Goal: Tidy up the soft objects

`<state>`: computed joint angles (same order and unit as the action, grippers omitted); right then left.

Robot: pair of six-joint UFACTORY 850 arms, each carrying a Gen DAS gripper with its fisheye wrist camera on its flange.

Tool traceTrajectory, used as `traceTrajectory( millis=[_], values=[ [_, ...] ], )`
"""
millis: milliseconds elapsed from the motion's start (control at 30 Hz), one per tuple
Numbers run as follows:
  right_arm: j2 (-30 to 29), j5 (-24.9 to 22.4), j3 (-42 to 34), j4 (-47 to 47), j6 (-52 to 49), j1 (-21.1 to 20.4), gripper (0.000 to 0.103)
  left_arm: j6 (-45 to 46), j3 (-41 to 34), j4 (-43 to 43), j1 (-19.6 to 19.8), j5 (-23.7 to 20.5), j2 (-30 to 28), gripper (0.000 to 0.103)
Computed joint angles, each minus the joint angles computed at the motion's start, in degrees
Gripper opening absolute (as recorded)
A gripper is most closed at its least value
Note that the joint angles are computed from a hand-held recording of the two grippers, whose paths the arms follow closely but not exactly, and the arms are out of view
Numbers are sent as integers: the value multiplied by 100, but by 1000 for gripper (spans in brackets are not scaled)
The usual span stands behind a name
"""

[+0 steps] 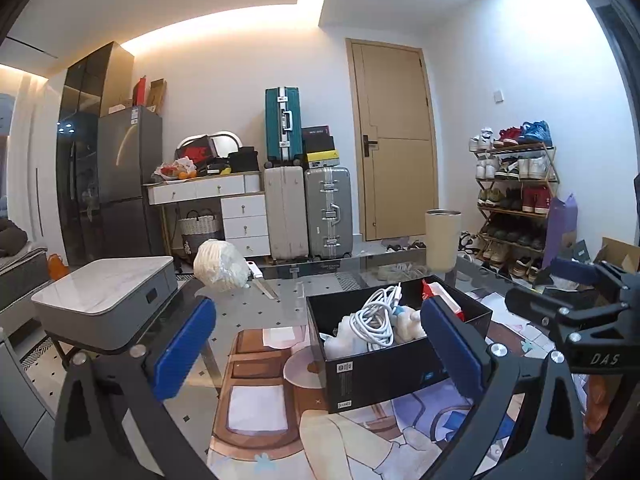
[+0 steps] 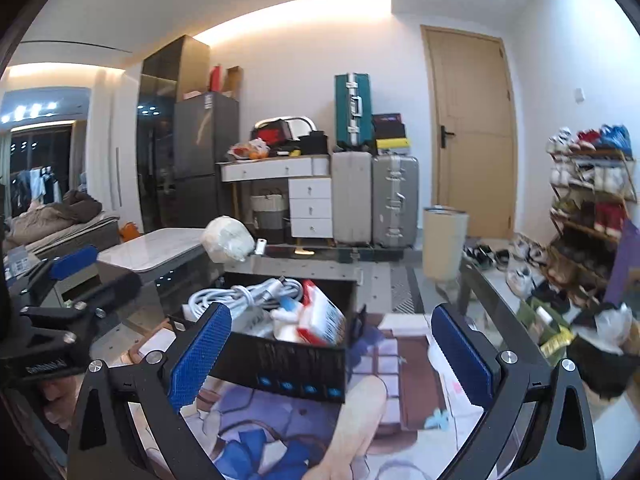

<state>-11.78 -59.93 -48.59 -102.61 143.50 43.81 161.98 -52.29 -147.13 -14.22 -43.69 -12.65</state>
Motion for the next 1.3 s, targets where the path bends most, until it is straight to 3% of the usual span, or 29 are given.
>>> traceTrajectory(
  millis=[600,1300],
  values=[
    [-119,180,-13,-235,-82,-37,102,149,274,-198,-11,-312,98,103],
    [-76,294,59,-434,-38,-70,102,194,235,-313,-58,-136,78,103]
  ],
)
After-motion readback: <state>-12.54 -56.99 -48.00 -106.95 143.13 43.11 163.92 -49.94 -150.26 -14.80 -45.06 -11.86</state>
